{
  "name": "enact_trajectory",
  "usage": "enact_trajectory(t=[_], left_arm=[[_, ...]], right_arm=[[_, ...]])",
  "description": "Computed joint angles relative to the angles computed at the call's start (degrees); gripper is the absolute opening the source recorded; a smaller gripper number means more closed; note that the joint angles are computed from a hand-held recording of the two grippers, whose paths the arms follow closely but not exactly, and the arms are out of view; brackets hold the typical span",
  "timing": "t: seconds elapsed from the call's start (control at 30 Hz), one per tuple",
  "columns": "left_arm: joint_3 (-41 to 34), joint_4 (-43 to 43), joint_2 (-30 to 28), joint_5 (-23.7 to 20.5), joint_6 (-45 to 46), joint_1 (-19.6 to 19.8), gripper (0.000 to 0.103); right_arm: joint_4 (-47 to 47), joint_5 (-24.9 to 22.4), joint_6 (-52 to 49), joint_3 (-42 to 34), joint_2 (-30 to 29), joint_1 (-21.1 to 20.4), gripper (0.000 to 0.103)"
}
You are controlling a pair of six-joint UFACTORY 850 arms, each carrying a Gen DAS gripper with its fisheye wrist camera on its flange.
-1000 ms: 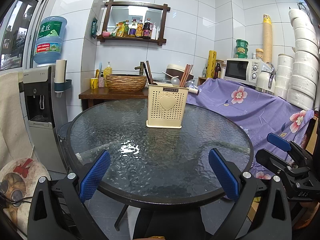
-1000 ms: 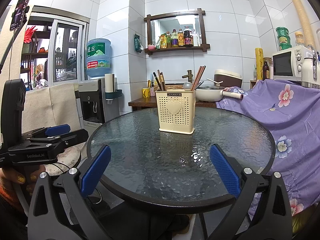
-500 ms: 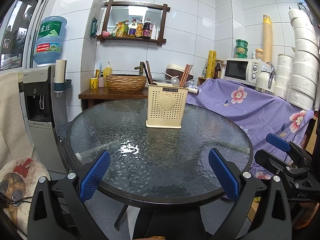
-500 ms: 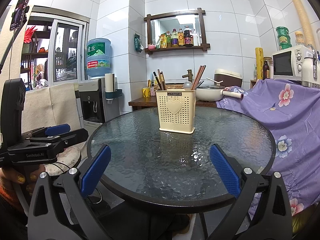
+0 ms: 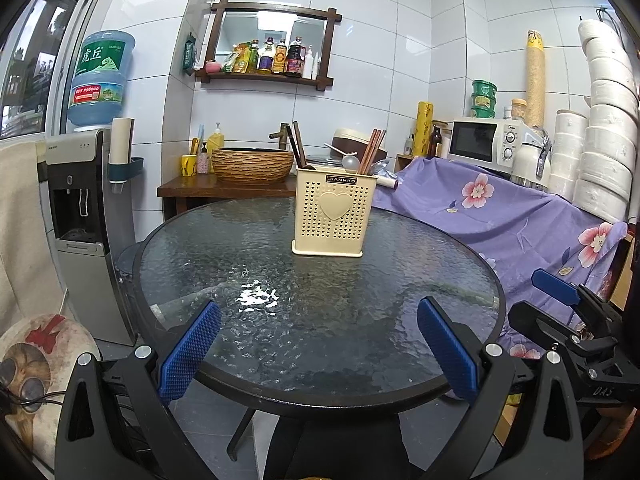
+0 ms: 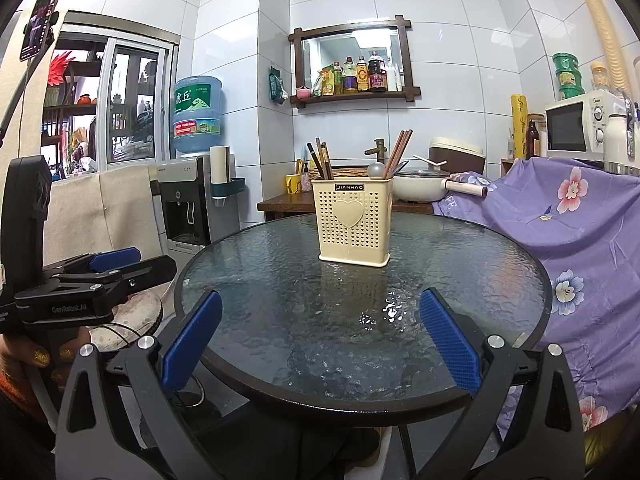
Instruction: Organize utensils
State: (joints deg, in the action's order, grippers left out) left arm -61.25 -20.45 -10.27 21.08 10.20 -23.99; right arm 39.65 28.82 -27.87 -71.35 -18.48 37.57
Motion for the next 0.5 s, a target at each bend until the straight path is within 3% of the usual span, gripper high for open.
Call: enact_trajectory(t=[0.5], left_arm=[[0.1,-0.7,0.1,0.3,0.5,-0.2,0.097]], right_arm=[[0.1,0.0,0.0,0.0,0.0,0.0,0.097]])
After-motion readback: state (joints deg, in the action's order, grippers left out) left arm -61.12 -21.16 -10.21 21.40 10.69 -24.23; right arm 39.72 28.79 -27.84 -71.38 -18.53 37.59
